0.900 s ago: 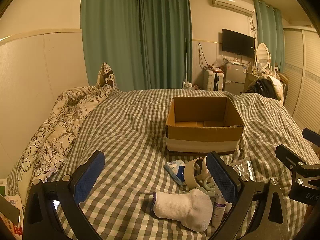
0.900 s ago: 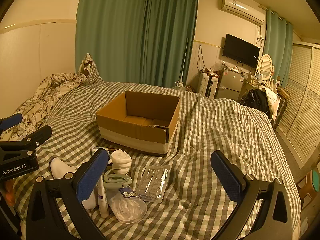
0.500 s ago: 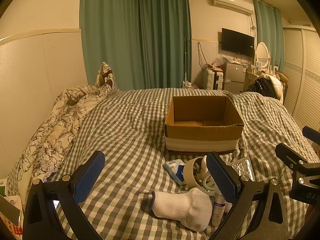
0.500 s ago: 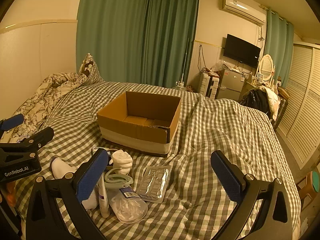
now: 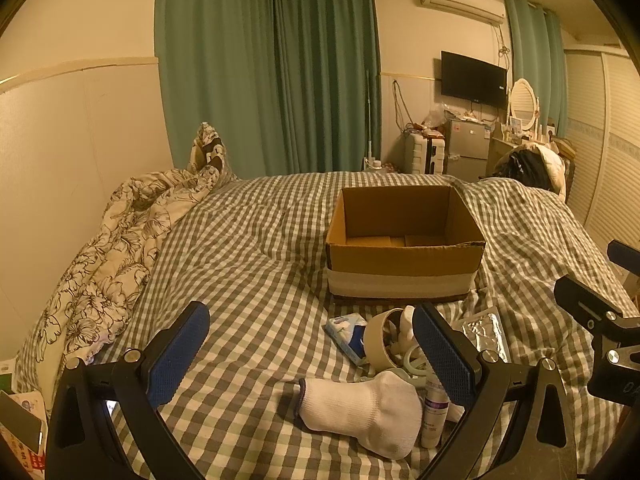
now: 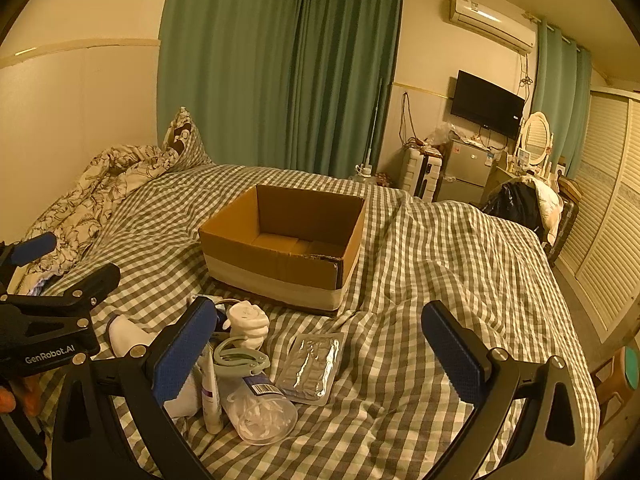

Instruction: Organize objects

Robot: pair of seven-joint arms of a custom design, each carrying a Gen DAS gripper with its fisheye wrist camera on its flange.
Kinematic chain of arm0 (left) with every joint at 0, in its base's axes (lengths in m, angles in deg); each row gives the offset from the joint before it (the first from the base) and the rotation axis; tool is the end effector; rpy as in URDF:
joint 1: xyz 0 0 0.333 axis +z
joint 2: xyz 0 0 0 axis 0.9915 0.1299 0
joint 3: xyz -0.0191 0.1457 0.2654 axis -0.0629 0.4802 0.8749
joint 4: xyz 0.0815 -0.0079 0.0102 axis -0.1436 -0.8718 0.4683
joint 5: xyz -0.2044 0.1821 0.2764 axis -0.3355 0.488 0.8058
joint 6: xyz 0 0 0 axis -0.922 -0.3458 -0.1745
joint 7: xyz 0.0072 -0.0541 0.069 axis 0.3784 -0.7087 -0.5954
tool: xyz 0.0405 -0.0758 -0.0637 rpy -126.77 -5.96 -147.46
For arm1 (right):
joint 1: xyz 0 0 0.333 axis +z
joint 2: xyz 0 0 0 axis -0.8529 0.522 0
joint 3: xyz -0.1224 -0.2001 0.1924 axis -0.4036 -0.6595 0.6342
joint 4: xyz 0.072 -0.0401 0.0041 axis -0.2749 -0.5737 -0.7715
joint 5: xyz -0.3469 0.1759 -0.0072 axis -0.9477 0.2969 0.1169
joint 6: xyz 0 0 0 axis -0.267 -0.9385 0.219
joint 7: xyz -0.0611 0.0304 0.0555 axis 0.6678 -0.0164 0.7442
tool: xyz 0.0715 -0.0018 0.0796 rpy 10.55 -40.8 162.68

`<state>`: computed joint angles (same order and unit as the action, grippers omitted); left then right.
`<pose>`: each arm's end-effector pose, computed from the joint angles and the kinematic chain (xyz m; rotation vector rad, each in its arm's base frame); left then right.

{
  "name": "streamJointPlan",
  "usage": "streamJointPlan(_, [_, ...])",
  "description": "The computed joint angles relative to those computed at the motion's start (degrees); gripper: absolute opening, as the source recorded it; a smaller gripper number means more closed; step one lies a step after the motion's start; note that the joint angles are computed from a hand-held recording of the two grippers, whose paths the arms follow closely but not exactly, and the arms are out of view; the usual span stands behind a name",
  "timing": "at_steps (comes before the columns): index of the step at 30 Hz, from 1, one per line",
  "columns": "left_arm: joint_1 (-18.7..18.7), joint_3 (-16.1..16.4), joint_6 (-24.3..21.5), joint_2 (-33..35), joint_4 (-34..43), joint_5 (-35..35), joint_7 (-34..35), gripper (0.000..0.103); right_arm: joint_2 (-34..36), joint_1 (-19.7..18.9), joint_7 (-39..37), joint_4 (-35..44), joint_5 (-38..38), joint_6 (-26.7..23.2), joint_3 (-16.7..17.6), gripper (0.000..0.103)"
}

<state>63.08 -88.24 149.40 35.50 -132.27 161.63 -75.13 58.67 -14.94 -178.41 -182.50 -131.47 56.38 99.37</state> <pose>0.4609 -0.3633 0.4239 -1.3013 1.9170 -1.0293 0.3848 0.4676 0.4569 -1.4902 1.8284 -1.1533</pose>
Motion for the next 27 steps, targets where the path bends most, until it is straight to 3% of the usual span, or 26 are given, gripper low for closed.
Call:
streamJointPlan(16, [-0.58,-0.28,-0.44,0.07,-1.93,-10.01,9.88,0.103,-3.6,-0.32,1.59,-3.54,0.36,0.86,1.51,0.103])
streamJointPlan(27, [-1.75,-0.44,-2.74,3.65,-3.18,-24.79,24.46,0.103,-1.99,-2.13,0.75,-6.17,5.19,6.66,0.88,0.103])
